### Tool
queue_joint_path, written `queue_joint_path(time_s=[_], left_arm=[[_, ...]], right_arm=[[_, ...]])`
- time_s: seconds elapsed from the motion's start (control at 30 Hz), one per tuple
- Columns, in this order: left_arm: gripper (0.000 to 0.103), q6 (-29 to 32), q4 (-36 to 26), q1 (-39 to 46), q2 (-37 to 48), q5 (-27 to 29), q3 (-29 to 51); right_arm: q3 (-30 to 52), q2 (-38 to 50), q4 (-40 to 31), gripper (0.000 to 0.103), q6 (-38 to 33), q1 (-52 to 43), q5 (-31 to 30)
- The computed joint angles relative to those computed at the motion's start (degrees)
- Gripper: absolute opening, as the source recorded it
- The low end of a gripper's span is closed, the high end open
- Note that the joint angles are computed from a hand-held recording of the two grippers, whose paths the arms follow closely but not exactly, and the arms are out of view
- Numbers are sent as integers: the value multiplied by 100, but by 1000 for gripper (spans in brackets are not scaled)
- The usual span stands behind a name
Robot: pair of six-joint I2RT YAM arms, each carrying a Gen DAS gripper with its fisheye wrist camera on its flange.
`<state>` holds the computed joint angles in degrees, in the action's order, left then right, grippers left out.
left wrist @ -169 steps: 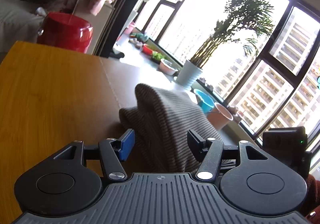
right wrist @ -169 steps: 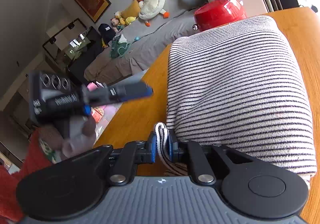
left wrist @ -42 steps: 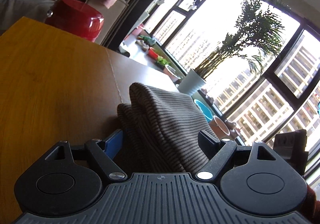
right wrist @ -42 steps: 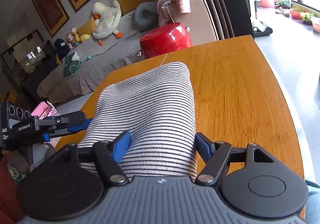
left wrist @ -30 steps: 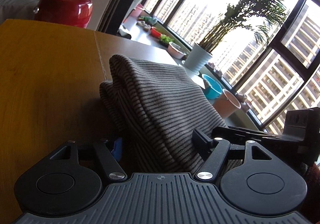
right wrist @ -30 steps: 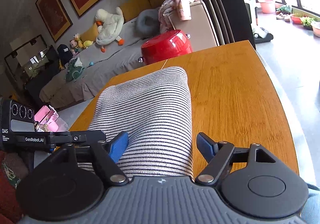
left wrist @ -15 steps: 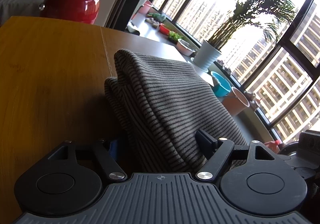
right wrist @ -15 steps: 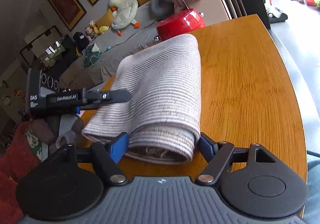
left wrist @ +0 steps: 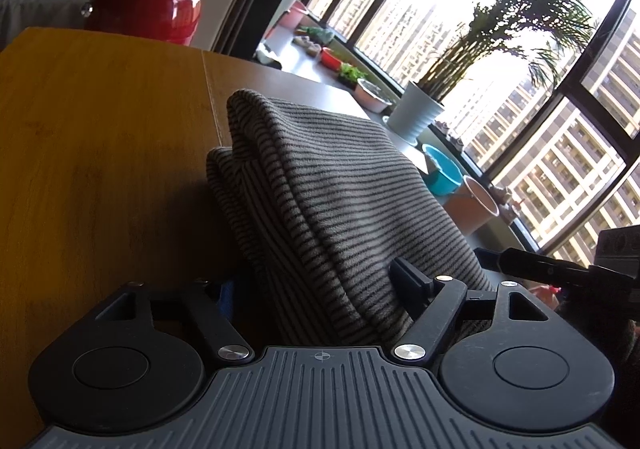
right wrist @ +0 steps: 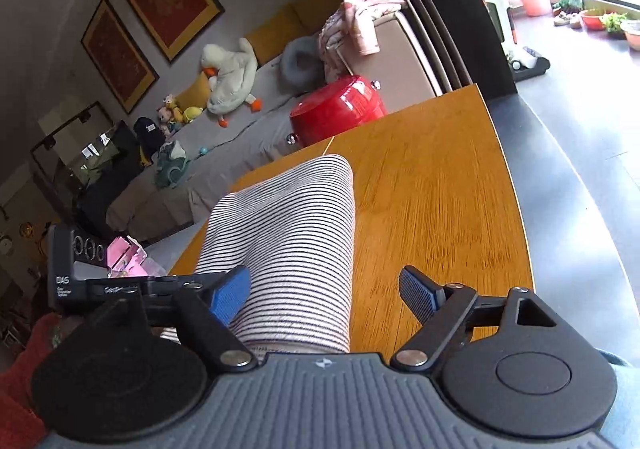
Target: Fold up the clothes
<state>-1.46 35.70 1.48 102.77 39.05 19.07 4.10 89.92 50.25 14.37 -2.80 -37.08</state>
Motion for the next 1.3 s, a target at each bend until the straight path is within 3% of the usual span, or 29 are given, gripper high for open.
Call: queue_joint_path(time_s=[0.1, 0.13, 0.3, 0.43, 0.63, 0.8, 0.97, 1.1, 1.3], left_arm=[[72, 34, 51, 63, 38, 108, -6], [72, 63, 79, 97, 61, 143, -7], [70, 324, 1, 554, 162, 148, 203], [70, 413, -325, 1330, 470, 283, 795], [72, 287, -596, 1966, 1208, 293, 1913], [73, 167, -636, 2269, 1562, 298, 2466], [75, -421, -67, 2320, 1937, 342, 2614], [76, -424, 279, 2289, 2021, 298, 2523], [77, -429, 413, 2343, 2061, 429, 2456]], right_arm=[[541, 1043, 303, 81, 265, 432, 6], [693, 1292, 438, 75, 311, 624, -24], [1674, 1841, 227, 75, 322, 1720, 821], [2783, 2608, 79, 75, 660, 2237, 987], [4699, 3538, -766, 75, 872, 2932, 1527], [5807, 4076, -1296, 76, 806, 3136, 1619], [6327, 4335, -1541, 78, 715, 3201, 1620], [6350, 4374, -1490, 79, 768, 3165, 1540], [5868, 4330, -674, 84, 1261, 3051, 1578]])
